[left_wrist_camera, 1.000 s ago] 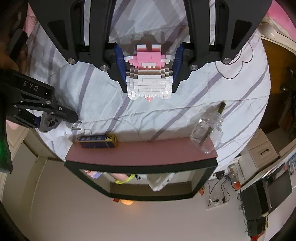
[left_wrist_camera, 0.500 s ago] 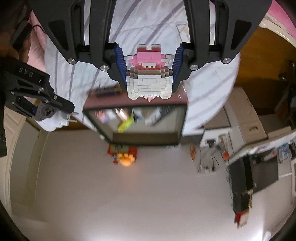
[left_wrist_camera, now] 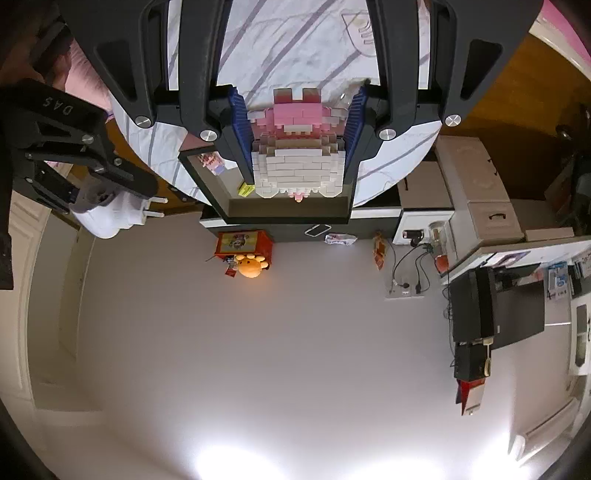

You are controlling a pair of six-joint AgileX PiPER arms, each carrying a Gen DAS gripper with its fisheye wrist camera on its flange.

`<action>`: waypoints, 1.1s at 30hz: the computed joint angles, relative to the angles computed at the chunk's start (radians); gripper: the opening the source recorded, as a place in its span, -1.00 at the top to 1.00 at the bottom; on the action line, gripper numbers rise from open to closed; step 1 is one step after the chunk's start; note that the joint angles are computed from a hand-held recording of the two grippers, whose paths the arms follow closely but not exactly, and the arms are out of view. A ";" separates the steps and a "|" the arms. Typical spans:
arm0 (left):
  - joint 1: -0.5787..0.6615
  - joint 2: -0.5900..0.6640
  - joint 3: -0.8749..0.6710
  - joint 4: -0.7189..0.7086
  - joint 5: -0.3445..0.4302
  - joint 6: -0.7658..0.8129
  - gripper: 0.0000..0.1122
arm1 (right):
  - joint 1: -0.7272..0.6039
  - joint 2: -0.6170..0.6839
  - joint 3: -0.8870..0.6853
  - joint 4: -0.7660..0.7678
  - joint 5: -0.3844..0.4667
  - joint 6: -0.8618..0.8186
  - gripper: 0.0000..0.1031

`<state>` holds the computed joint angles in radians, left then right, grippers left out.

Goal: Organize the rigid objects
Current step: 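Lift and carry the hair dryer and block toy over the pink box with both tools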

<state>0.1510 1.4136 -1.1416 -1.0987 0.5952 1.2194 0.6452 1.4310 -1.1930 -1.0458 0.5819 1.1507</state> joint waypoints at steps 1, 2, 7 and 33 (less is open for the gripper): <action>-0.008 0.016 -0.019 0.011 -0.002 -0.007 0.22 | -0.011 0.013 -0.011 0.006 -0.011 -0.008 -0.18; -0.017 0.026 -0.035 0.025 -0.009 -0.020 0.22 | -0.017 0.021 -0.022 0.022 -0.015 -0.029 -0.18; -0.090 0.110 -0.140 0.115 -0.054 -0.097 0.21 | -0.082 0.082 -0.081 0.098 -0.072 -0.123 -0.18; -0.340 1.067 -1.451 0.841 0.326 -0.876 0.21 | -0.421 0.697 -0.740 0.842 -0.038 -0.885 -0.18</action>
